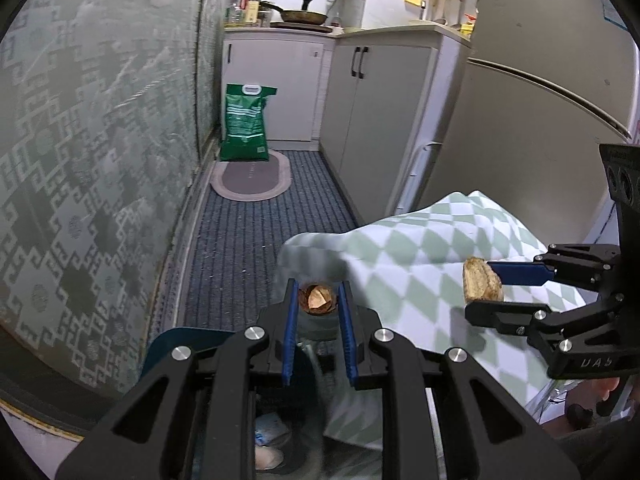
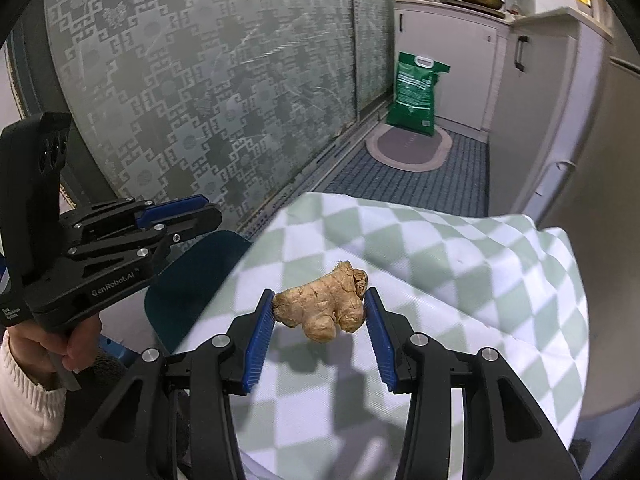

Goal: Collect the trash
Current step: 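Carry the nut into the bin and open the left tool while the right carries the ginger over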

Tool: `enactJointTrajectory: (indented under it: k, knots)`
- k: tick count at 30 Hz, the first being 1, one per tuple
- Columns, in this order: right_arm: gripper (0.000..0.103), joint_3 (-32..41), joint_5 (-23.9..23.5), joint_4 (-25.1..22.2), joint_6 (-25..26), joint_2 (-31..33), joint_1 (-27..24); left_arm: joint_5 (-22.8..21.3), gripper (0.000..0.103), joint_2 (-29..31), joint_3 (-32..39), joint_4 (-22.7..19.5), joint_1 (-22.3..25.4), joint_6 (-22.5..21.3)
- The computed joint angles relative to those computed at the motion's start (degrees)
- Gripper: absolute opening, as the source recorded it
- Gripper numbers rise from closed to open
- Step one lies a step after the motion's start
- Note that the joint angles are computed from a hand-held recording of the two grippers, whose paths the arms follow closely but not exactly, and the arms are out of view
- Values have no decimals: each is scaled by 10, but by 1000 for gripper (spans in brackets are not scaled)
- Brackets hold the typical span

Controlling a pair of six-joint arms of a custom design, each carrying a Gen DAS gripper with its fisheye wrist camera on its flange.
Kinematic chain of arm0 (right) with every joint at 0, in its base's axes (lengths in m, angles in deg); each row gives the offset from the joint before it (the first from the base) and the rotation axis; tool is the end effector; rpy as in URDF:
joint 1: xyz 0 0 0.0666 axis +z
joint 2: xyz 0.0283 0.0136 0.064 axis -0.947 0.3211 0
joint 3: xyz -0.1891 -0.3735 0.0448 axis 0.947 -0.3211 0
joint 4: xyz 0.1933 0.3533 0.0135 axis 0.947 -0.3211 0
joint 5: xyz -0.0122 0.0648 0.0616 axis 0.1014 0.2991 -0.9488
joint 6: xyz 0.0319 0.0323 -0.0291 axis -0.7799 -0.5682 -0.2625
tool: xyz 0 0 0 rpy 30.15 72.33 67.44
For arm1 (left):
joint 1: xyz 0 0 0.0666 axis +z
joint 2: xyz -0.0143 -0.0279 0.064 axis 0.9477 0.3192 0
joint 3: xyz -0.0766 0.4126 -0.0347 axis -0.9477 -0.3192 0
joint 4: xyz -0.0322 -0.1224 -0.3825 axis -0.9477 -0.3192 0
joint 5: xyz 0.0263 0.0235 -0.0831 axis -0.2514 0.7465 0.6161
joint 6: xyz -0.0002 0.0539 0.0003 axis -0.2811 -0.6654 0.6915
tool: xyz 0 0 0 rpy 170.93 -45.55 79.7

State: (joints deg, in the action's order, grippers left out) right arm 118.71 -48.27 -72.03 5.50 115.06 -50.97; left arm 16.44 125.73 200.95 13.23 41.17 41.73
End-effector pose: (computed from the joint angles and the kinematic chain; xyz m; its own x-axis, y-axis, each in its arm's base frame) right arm 0.6562 0.2516 0.4426 -0.6545 -0.3661 -0.6615 -0.5695 0.8142 0.1128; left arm 0.6230 -0.3548 0.4233 -0.6352 0.0008 -0.7724 0.1526 0.9804 -0.1245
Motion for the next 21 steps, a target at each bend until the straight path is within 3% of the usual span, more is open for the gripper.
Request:
enactJointTrajectory:
  k: [21]
  knots:
    - [46,114,-9,-51,13,68,59,34,21,-59,-130,4,43,16]
